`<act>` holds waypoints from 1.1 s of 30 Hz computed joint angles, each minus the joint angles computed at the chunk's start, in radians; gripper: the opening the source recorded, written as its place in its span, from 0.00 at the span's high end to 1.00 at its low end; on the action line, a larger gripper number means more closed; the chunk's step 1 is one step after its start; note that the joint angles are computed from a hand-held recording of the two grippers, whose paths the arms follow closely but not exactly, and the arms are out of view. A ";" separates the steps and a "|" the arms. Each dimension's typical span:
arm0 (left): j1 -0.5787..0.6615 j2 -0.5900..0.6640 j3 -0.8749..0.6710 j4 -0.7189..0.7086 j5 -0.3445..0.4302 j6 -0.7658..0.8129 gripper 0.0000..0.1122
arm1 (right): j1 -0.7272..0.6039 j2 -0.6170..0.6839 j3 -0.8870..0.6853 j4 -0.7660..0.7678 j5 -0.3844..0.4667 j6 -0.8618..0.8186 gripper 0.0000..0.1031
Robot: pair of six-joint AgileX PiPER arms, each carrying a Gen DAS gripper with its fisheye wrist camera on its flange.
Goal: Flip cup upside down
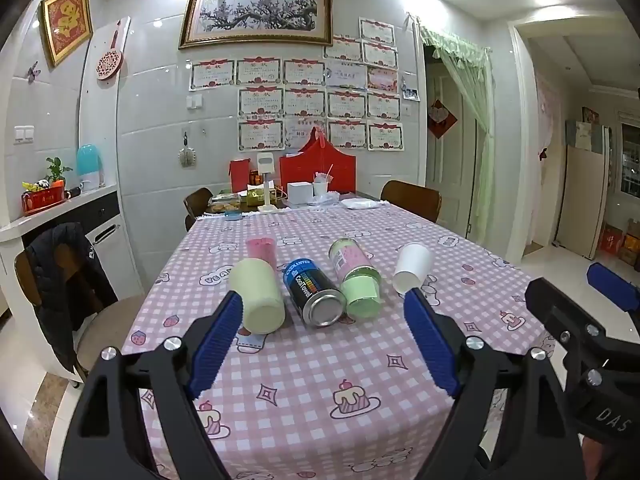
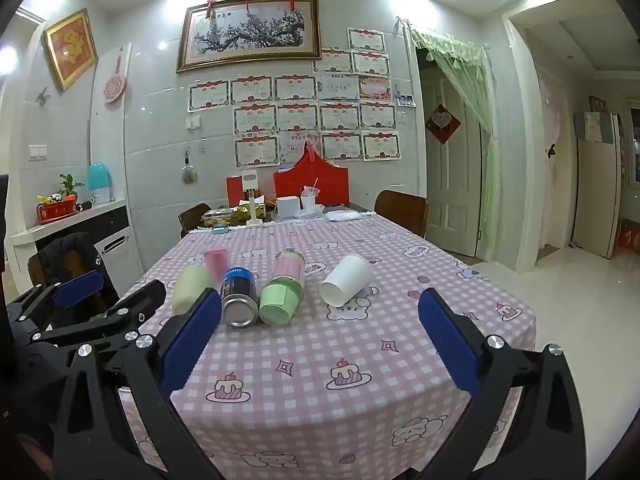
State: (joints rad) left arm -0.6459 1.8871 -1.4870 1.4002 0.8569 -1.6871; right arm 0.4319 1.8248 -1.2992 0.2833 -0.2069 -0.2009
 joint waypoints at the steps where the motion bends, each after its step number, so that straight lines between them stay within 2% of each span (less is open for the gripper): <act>1: -0.004 -0.003 0.012 0.029 0.006 -0.030 0.27 | 0.000 0.001 0.001 -0.006 -0.004 0.007 0.08; 8: -0.017 -0.004 0.012 0.022 0.027 -0.013 0.27 | -0.001 0.008 -0.004 -0.023 -0.004 0.026 0.08; 9: -0.005 0.014 -0.010 0.009 0.004 -0.009 0.27 | -0.003 0.008 -0.005 -0.036 0.000 0.039 0.08; 18: -0.014 0.035 -0.040 -0.007 0.012 0.001 0.27 | 0.002 0.015 -0.002 -0.025 -0.006 0.034 0.08; 20: 0.000 0.040 -0.032 0.007 -0.009 -0.013 0.27 | 0.003 0.044 -0.026 -0.027 -0.008 0.038 0.08; 23: 0.000 0.039 -0.032 0.007 -0.010 -0.014 0.27 | -0.013 0.042 -0.044 -0.132 0.021 0.149 0.08; 30: -0.002 0.040 -0.033 0.006 -0.007 -0.013 0.27 | -0.021 0.045 -0.047 -0.226 0.032 0.253 0.08; 33: -0.003 0.037 -0.033 0.001 -0.006 -0.006 0.27 | -0.030 0.054 -0.061 -0.319 0.044 0.348 0.08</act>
State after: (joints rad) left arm -0.6486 1.9242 -1.5204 1.4015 0.8504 -1.6932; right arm 0.4021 1.8791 -1.3599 -0.0352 -0.1628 0.1469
